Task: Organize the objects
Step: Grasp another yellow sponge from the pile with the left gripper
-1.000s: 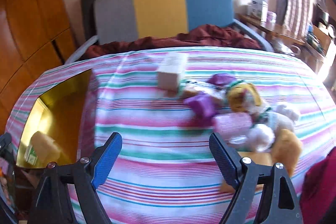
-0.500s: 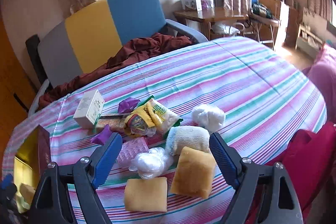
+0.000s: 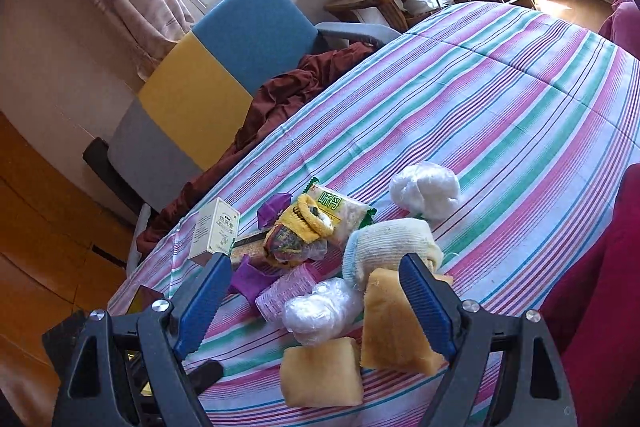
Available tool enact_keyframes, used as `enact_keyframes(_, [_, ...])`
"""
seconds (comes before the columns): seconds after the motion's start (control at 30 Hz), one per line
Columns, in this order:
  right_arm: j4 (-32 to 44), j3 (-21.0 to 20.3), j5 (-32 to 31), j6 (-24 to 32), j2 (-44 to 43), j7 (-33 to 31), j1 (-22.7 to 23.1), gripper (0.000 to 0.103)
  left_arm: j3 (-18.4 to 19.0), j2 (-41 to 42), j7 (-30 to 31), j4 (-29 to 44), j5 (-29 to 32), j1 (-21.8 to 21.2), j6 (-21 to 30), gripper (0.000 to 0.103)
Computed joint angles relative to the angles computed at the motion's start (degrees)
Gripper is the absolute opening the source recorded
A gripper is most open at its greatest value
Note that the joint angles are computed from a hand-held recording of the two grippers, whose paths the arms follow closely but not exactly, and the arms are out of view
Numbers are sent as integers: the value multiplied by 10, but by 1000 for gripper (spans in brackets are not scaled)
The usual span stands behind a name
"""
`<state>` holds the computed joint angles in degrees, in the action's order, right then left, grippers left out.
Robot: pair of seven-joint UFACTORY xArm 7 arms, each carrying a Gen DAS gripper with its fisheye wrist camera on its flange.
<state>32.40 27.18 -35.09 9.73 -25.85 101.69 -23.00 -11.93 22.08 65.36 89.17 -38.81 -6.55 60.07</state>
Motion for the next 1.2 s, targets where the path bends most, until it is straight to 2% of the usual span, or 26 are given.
enact_keyframes(0.13, [-7, -33, 33, 13, 8, -17, 36, 87, -8, 19, -24, 16, 24, -21, 51, 87])
enact_keyframes(0.27, [-16, -56, 62, 29, 10, -12, 58, 87, -5, 28, -72, 27, 72, -48, 72, 90])
enact_keyframes(0.33, [-22, -48, 55, 23, 3, 5, 47, 87, -5, 13, -77, 5, 81, -56, 45, 97])
enact_keyframes(0.4, [-27, -31, 37, 10, -7, 21, 27, 87, -12, -5, -51, -31, 65, -54, 16, 103])
enact_keyframes(0.5, [-35, 8, 13, -21, -30, 41, -18, 87, -14, -22, -46, -76, 53, -62, -28, 103])
enact_keyframes(0.6, [-36, 17, 24, -25, -35, 31, -25, 87, -13, -30, -55, -94, 46, -65, -49, 103])
enact_keyframes(0.7, [-41, 30, 38, -36, -42, 28, -41, 87, -16, -52, -37, -123, 43, -72, -92, 103])
enact_keyframes(0.77, [-46, 42, 48, -39, -51, 26, -51, 87, -19, -75, -9, -146, 19, -67, -117, 103])
enact_keyframes(0.83, [-50, 51, 60, -43, -58, 24, -60, 87, -15, -83, -4, -146, 12, -67, -108, 103])
enact_keyframes(0.97, [-48, 56, 79, -40, -55, 4, -62, 87, -7, -60, -51, -134, 64, -86, -88, 103])
enact_keyframes(1.0, [-47, 56, 82, -40, -53, -1, -62, 87, -9, -61, -45, -139, 60, -84, -87, 103])
enact_keyframes(1.1, [-48, 55, 92, -44, -50, -10, -61, 87, -17, -83, -17, -170, 50, -89, -126, 103])
enact_keyframes(1.13, [-48, 54, 96, -44, -49, -14, -60, 87, -17, -83, -19, -175, 47, -93, -144, 103])
enact_keyframes(1.2, [-50, 54, 103, -46, -48, -18, -60, 87, -13, -67, -37, -162, 57, -96, -146, 102])
